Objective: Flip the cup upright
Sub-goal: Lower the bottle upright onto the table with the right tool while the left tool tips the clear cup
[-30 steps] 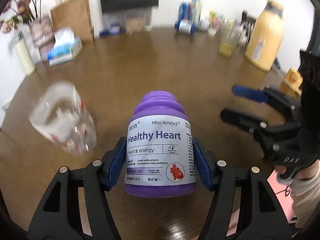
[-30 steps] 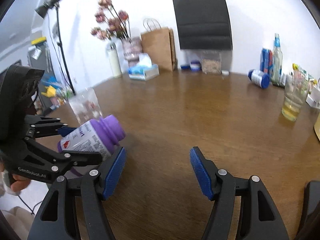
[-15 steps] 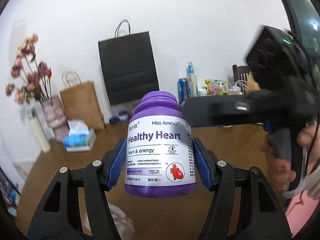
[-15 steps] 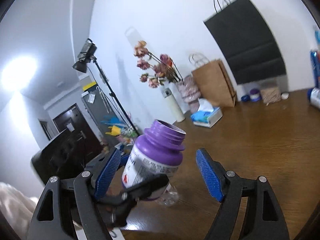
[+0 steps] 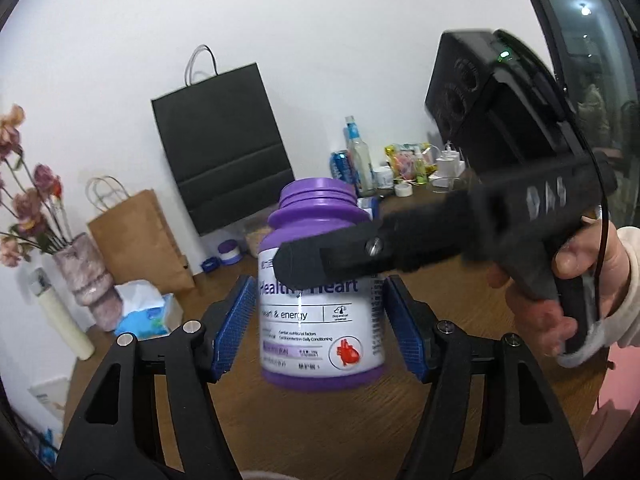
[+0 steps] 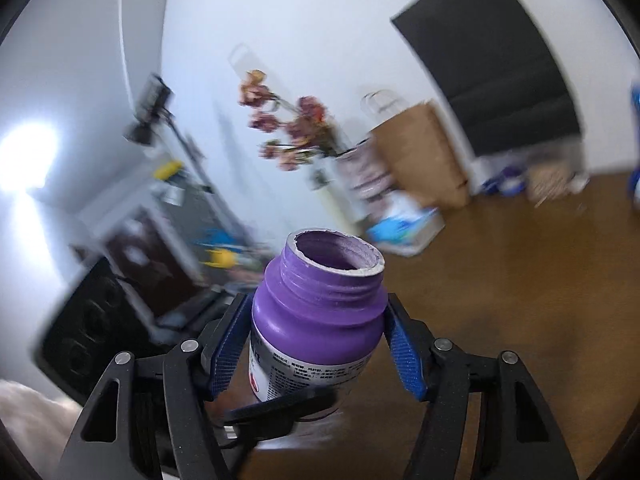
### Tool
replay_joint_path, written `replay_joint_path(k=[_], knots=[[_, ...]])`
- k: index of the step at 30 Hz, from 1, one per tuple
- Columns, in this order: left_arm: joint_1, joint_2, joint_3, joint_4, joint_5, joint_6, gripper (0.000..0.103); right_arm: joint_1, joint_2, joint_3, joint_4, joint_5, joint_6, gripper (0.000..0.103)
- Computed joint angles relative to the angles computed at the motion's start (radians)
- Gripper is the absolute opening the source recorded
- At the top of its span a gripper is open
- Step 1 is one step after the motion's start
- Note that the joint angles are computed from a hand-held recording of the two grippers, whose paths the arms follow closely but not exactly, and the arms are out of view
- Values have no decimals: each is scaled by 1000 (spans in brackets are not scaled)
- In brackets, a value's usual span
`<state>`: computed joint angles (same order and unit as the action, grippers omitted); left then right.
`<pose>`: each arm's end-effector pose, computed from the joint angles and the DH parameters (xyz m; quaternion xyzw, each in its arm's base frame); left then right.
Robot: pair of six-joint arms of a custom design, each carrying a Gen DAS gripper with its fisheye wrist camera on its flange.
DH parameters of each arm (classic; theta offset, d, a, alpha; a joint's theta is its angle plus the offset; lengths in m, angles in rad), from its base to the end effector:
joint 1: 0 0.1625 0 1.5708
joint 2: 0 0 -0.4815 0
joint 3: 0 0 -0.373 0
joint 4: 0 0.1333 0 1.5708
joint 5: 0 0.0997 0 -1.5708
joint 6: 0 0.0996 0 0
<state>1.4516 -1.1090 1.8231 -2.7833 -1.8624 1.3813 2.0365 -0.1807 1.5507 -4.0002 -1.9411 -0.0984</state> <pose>0.0291 -0.6376 0.3131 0.6800 0.6770 -0.2801 0.0303 0.3913 -0.5620 -0.0750 0.1467 -0.8406 0.5173 0.0655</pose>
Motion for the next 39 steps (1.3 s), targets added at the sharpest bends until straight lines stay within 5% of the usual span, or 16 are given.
replay_joint_path(k=[4, 10, 15, 20, 28, 39], knots=[[21, 49, -76, 93, -13, -45, 70, 32, 40, -91, 30, -210, -125, 70], [32, 44, -43, 29, 0, -73, 73, 7, 40, -65, 27, -228, -102, 70], [78, 49, -84, 264, 28, -176, 78, 27, 67, -90, 57, -347, -171, 70], [82, 98, -85, 156, 155, -243, 78, 17, 79, -114, 231, -418, -157, 70], [75, 125, -82, 77, 294, -238, 78, -15, 132, -173, 292, -454, -168, 70], [84, 100, -59, 37, 311, -229, 83, 18, 159, -232, 399, -547, -190, 71]])
